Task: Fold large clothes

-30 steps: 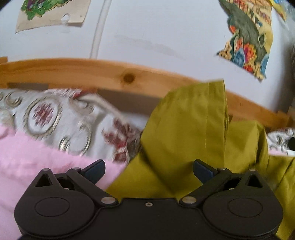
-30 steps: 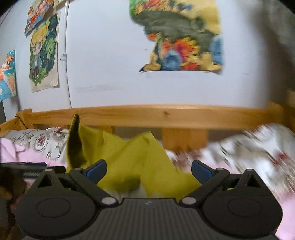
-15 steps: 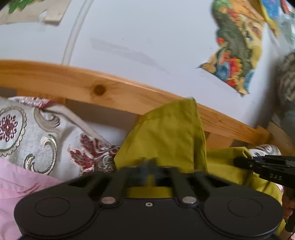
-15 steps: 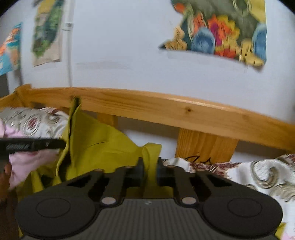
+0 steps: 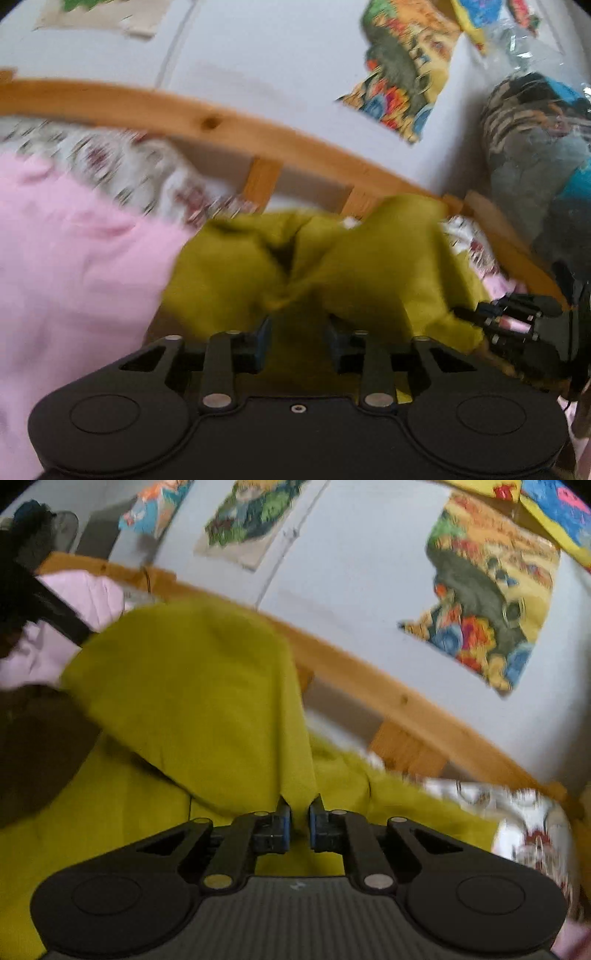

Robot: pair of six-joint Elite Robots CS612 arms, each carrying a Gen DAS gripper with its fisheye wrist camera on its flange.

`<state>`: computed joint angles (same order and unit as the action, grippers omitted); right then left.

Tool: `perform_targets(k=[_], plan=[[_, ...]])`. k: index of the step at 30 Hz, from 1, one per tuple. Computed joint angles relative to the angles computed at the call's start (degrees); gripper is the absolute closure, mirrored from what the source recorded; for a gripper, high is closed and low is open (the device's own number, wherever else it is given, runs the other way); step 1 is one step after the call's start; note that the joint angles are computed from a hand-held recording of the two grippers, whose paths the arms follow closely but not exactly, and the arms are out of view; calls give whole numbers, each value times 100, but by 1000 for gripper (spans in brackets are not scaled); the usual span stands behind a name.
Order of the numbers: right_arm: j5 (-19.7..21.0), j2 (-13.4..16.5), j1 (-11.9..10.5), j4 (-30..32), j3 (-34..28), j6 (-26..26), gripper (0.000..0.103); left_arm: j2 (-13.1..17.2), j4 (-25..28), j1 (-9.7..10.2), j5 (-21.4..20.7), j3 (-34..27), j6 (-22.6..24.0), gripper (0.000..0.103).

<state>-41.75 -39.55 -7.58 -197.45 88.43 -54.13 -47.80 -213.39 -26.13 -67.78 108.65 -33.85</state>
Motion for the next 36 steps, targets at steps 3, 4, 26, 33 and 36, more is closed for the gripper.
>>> perform_targets(k=[3,4,26,33,36], plan=[[-267,-52,-44,79,67,383,92,-112,80,-1,-22,235,-327,55],[-331,-87,-61,129,93,587,92,-121,-17,23,-43,274,-400,46],[1035,-216,-124,2602,-409,4788,98,-13,921,179,-1723,-316,-803,103],[-118,-327,-176,2520,-72,3707,98,91,1209,28,-2282,-362,-416,101],[-451,-269,-152,2244,42,3378,89,32,1186,-35,-1978,-249,-240,79]])
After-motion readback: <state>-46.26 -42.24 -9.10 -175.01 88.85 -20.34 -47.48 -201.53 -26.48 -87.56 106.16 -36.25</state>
